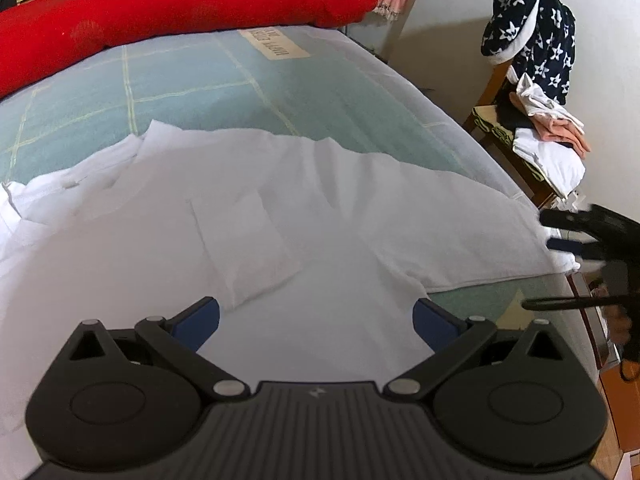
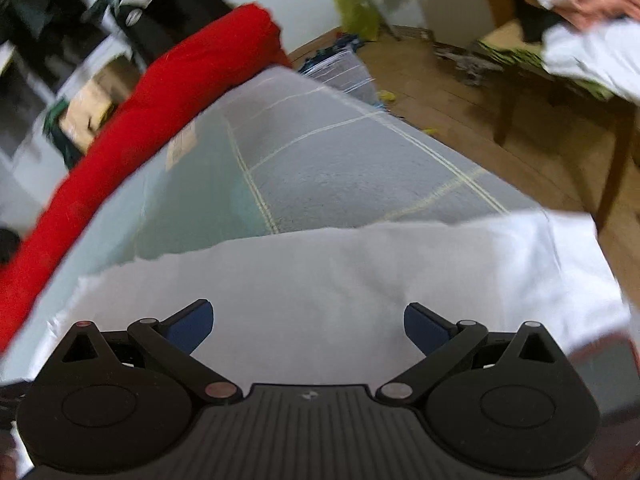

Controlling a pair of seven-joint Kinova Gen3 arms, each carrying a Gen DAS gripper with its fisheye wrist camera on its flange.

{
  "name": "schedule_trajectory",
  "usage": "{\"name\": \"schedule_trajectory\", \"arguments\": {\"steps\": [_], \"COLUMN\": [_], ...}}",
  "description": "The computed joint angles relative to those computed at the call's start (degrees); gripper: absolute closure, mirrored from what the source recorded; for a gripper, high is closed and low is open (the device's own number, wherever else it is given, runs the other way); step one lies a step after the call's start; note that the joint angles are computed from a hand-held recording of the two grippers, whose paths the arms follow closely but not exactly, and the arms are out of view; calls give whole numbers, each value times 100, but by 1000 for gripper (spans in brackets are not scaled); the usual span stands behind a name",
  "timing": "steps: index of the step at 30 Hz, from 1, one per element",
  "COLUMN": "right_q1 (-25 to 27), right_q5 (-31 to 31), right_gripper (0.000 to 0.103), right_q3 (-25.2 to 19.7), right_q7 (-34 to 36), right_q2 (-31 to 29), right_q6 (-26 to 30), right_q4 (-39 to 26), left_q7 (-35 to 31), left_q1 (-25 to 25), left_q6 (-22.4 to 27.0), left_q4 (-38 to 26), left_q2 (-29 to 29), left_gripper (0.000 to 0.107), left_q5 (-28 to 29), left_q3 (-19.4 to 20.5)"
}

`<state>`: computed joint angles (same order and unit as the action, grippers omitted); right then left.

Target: Fold clothes

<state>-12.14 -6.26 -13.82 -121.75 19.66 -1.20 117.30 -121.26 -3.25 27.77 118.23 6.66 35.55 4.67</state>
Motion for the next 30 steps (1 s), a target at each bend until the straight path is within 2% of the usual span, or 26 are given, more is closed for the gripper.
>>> {"name": "schedule_trajectory", "arguments": {"steps": [2, 7, 11, 13, 15, 17, 23, 30], "right_q1": [427, 1543, 1605, 1416, 943, 572, -445, -1001], "right_q5": [-38, -375, -647, -815, -949, -1262, -2179, -2217], "right_gripper": [0, 0, 0, 0, 0, 0, 0, 0], "right_q3": [-463, -1718, -1850, -1710, -1293, -1045, -333, 403], "right_q7": [-426, -1591, -2523, -2989, -3447, -3619, -3598, -3629], "right_q2": [-149, -233, 116, 236, 336, 459, 679, 1054], "right_q6": [-304, -1469, -2401, -2868, -3334, -3725, -4060, -4278], "right_q4": [339, 1255, 1644, 1786, 1897, 1941, 1700, 1289], "left_q7": [-20, -136, -222, -271, -345, -411, -549, -724], "left_q1": [-29, -98, -113, -115, -138, -159, -214, -255], "left_q6": [87, 233, 288, 279, 289, 278, 275, 348], "left_q4": [-33, -92, -108, -107, -114, -116, -140, -172], "left_q2": [9, 87, 152, 181, 213, 241, 314, 363], "left_gripper": [5, 5, 5, 5, 5, 5, 5, 5], "left_q5": [19, 132, 198, 232, 304, 379, 563, 610], "left_q3": [-11, -13, 16, 38, 59, 77, 115, 135]}}
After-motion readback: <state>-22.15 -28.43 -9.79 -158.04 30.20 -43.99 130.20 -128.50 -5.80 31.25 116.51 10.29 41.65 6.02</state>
